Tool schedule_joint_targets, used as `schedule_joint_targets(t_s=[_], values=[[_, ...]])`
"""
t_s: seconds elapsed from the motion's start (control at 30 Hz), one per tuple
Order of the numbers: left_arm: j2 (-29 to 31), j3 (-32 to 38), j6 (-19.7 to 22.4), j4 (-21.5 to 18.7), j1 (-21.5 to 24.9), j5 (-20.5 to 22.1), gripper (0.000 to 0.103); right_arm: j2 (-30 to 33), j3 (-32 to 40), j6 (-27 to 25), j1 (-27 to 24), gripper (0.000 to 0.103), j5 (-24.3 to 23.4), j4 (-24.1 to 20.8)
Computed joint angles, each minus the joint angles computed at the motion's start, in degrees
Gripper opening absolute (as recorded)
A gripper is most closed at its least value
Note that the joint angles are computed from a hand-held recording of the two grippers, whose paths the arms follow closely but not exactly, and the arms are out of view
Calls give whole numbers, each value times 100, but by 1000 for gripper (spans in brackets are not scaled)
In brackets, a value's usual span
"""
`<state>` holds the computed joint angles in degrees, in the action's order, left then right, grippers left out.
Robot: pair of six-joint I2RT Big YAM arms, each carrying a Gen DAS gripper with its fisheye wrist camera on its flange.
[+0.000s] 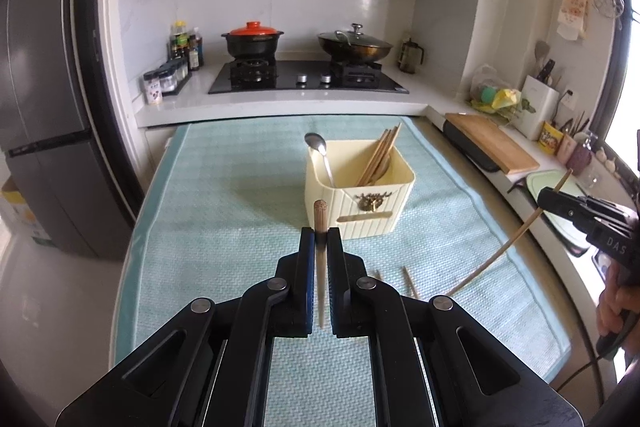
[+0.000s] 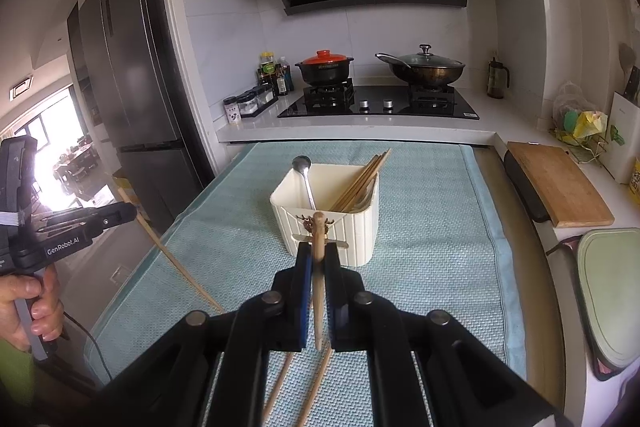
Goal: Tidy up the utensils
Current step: 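Carry both held chopsticks up over the cream holder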
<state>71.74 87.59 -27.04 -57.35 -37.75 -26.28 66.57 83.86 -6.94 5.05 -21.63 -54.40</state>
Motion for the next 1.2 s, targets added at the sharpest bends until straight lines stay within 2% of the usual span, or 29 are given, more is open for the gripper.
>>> schedule_joint_targets(t_s=[0.3, 0.4, 0.63, 0.8, 1.07, 1.2], values=[[24, 1, 163, -37, -66, -307, 4, 13, -26, -44, 26, 6, 52, -83], [27, 23, 156, -61, -15, -174, 4, 39, -17, -20, 13, 6, 38, -116], [-29, 270, 156, -12, 334, 470, 4, 216, 369, 12, -34, 6, 23, -143], [126, 816, 229, 101, 609, 873, 4, 510, 960, 98, 22, 6, 75, -50], [822, 2058, 619, 484, 807, 903, 4, 1226, 2108, 378, 280, 6, 334, 399], [1429, 2691, 739, 472, 947, 946, 4, 1721, 2569, 364, 430, 6, 478, 481]])
